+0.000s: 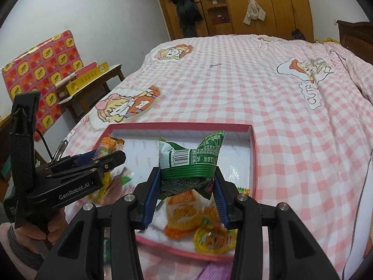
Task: Organize snacks
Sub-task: 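Lower the gummy packet into the box and open the left tool while the right tool releases the green bag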
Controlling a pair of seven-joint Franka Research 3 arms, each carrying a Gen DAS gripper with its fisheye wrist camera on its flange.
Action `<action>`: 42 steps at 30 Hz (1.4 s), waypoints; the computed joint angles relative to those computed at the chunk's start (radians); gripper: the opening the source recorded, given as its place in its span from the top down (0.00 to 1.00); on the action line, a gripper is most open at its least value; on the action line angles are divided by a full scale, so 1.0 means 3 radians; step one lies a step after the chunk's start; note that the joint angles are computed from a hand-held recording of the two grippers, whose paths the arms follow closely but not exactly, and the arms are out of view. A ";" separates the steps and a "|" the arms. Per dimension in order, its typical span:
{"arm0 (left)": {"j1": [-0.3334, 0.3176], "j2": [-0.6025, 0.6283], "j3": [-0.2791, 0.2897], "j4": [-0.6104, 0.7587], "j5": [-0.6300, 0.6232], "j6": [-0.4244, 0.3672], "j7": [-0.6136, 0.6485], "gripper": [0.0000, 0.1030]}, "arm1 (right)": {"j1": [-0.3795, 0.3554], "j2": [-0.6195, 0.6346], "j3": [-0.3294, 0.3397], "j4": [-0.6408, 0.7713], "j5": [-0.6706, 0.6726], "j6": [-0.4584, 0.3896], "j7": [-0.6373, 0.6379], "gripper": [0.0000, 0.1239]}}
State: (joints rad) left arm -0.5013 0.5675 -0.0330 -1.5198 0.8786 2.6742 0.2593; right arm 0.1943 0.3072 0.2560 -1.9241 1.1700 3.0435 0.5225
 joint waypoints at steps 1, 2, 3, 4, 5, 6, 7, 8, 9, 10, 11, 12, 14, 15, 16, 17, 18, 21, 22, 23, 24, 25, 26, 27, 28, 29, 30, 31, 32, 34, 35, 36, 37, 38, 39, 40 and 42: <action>0.0012 0.0042 -0.0005 0.0057 -0.0018 -0.0015 0.0036 0.54 | 0.0036 0.0057 -0.0053 0.0060 -0.0108 -0.0027 0.0117 0.65; 0.0015 0.0075 0.0000 0.0099 -0.0028 -0.0020 0.0051 0.54 | 0.0044 0.0095 -0.0073 0.0099 -0.0177 -0.0045 0.0188 0.65; 0.0021 0.0105 0.0002 0.0137 -0.0048 -0.0026 0.0072 0.54 | 0.0051 0.0135 -0.0088 0.0141 -0.0251 -0.0060 0.0262 0.65; 0.0032 0.0135 0.0003 0.0170 -0.0072 -0.0023 0.0093 0.54 | 0.0068 0.0195 -0.0118 0.0201 -0.0356 -0.0080 0.0376 0.65; 0.0044 0.0174 0.0003 0.0211 -0.0104 -0.0023 0.0118 0.54 | 0.0065 0.0231 -0.0125 0.0235 -0.0437 -0.0094 0.0457 0.65; 0.0051 0.0207 0.0003 0.0249 -0.0139 -0.0034 0.0145 0.54 | 0.0072 0.0281 -0.0144 0.0285 -0.0538 -0.0113 0.0558 0.65; 0.0057 0.0244 0.0002 0.0291 -0.0179 -0.0056 0.0178 0.54 | 0.0058 0.0308 -0.0132 0.0308 -0.0600 -0.0110 0.0612 0.65; 0.0062 0.0274 0.0003 0.0328 -0.0213 -0.0070 0.0211 0.54 | 0.0065 0.0355 -0.0146 0.0353 -0.0698 -0.0111 0.0698 0.65; 0.0069 0.0312 0.0002 0.0373 -0.0250 -0.0085 0.0254 0.54 | 0.0060 0.0386 -0.0145 0.0379 -0.0779 -0.0105 0.0765 0.65; 0.0070 0.0347 0.0006 0.0418 -0.0283 -0.0104 0.0289 0.54 | 0.0069 0.0421 -0.0159 0.0412 -0.0875 -0.0104 0.0855 0.65; 0.0073 0.0386 0.0010 0.0465 -0.0314 -0.0115 0.0327 0.54 | 0.0071 0.0461 -0.0168 0.0452 -0.0964 -0.0107 0.0943 0.65; 0.0070 0.0416 0.0017 0.0502 -0.0338 -0.0125 0.0356 0.54 | 0.0057 0.0487 -0.0155 0.0474 -0.1029 -0.0107 0.1003 0.65; 0.0062 0.0476 0.0027 0.0585 -0.0389 -0.0167 0.0424 0.54 | 0.0052 0.0555 -0.0163 0.0539 -0.1182 -0.0131 0.1153 0.65; 0.0058 0.0507 0.0033 0.0623 -0.0413 -0.0186 0.0452 0.54 | 0.0034 0.0572 -0.0148 0.0551 -0.1235 -0.0134 0.1200 0.65; 0.0061 0.0541 0.0028 0.0668 -0.0450 -0.0219 0.0495 0.54 | 0.0030 0.0596 -0.0149 0.0569 -0.1296 -0.0145 0.1259 0.65; 0.0060 0.0564 0.0030 0.0698 -0.0477 -0.0242 0.0528 0.54 | 0.0035 0.0622 -0.0162 0.0589 -0.1365 -0.0159 0.1328 0.65; 0.0050 0.0575 0.0042 0.0714 -0.0486 -0.0253 0.0543 0.54 | 0.0028 0.0645 -0.0159 0.0606 -0.1417 -0.0163 0.1377 0.65; 0.0028 0.0601 0.0060 0.0756 -0.0512 -0.0305 0.0598 0.54 | -0.0023 0.0681 -0.0103 0.0612 -0.1512 -0.0127 0.1447 0.65; 0.0017 0.0614 0.0066 0.0780 -0.0518 -0.0334 0.0613 0.54 | -0.0036 0.0685 -0.0086 0.0607 -0.1539 -0.0111 0.1460 0.65; 0.0000 0.0625 0.0078 0.0802 -0.0513 -0.0365 0.0620 0.54 | -0.0048 0.0688 -0.0071 0.0604 -0.1564 -0.0099 0.1473 0.65; -0.0015 0.0633 0.0088 0.0820 -0.0506 -0.0393 0.0626 0.54 | -0.0064 0.0691 -0.0054 0.0604 -0.1583 -0.0095 0.1486 0.65; -0.0029 0.0643 0.0097 0.0838 -0.0495 -0.0420 0.0634 0.54 | -0.0079 0.0692 -0.0037 0.0604 -0.1598 -0.0096 0.1496 0.65; -0.0037 0.0648 0.0100 0.0845 -0.0486 -0.0429 0.0640 0.53 | -0.0103 0.0692 -0.0012 0.0601 -0.1603 -0.0100 0.1493 0.65; -0.0038 0.0653 0.0099 0.0854 -0.0485 -0.0438 0.0652 0.52 | -0.0107 0.0692 -0.0009 0.0602 -0.1620 -0.0102 0.1505 0.65; -0.0034 0.0658 0.0089 0.0863 -0.0490 -0.0447 0.0679 0.48 | -0.0118 0.0689 0.0003 0.0599 -0.1627 -0.0104 0.1510 0.65; -0.0036 0.0664 0.0081 0.0877 -0.0499 -0.0474 0.0708 0.42 | -0.0114 0.0687 -0.0001 0.0595 -0.1638 -0.0098 0.1530 0.65; -0.0044 0.0678 0.0078 0.0910 -0.0508 -0.0535 0.0741 0.40 | -0.0090 0.0687 -0.0030 0.0596 -0.1667 -0.0099 0.1574 0.64; -0.0061 0.0688 0.0085 0.0935 -0.0505 -0.0583 0.0751 0.39 | -0.0085 0.0682 -0.0039 0.0589 -0.1687 -0.0102 0.1599 0.63; -0.0069 0.0694 0.0091 0.0952 -0.0500 -0.0606 0.0748 0.39 | -0.0064 0.0677 -0.0066 0.0582 -0.1715 -0.0099 0.1643 0.62; -0.0052 0.0697 0.0063 0.0964 -0.0525 -0.0621 0.0805 0.39 | -0.0093 0.0666 -0.0040 0.0562 -0.1725 -0.0088 0.1653 0.62; -0.0044 0.0694 0.0048 0.0966 -0.0540 -0.0630 0.0844 0.39 | -0.0132 0.0654 0.0007 0.0547 -0.1709 -0.0080 0.1617 0.62; -0.0047 0.0684 0.0042 0.0959 -0.0545 -0.0643 0.0873 0.39 | -0.0171 0.0639 0.0054 0.0526 -0.1687 -0.0064 0.1570 0.62; -0.0059 0.0664 0.0043 0.0944 -0.0538 -0.0669 0.0899 0.39 | -0.0200 0.0617 0.0092 0.0498 -0.1669 -0.0043 0.1520 0.62; -0.0079 0.0637 0.0049 0.0924 -0.0522 -0.0705 0.0911 0.39 | -0.0234 0.0599 0.0135 0.0472 -0.1641 -0.0024 0.1464 0.62; -0.0095 0.0608 0.0055 0.0899 -0.0502 -0.0732 0.0917 0.39 | -0.0265 0.0578 0.0179 0.0442 -0.1609 0.0004 0.1404 0.62; -0.0106 0.0562 0.0055 0.0847 -0.0474 -0.0734 0.0922 0.39 | -0.0281 0.0558 0.0206 0.0415 -0.1581 0.0032 0.1362 0.62; -0.0112 0.0485 0.0044 0.0759 -0.0430 -0.0725 0.0927 0.39 | -0.0354 0.0534 0.0307 0.0376 -0.1486 0.0091 0.1245 0.61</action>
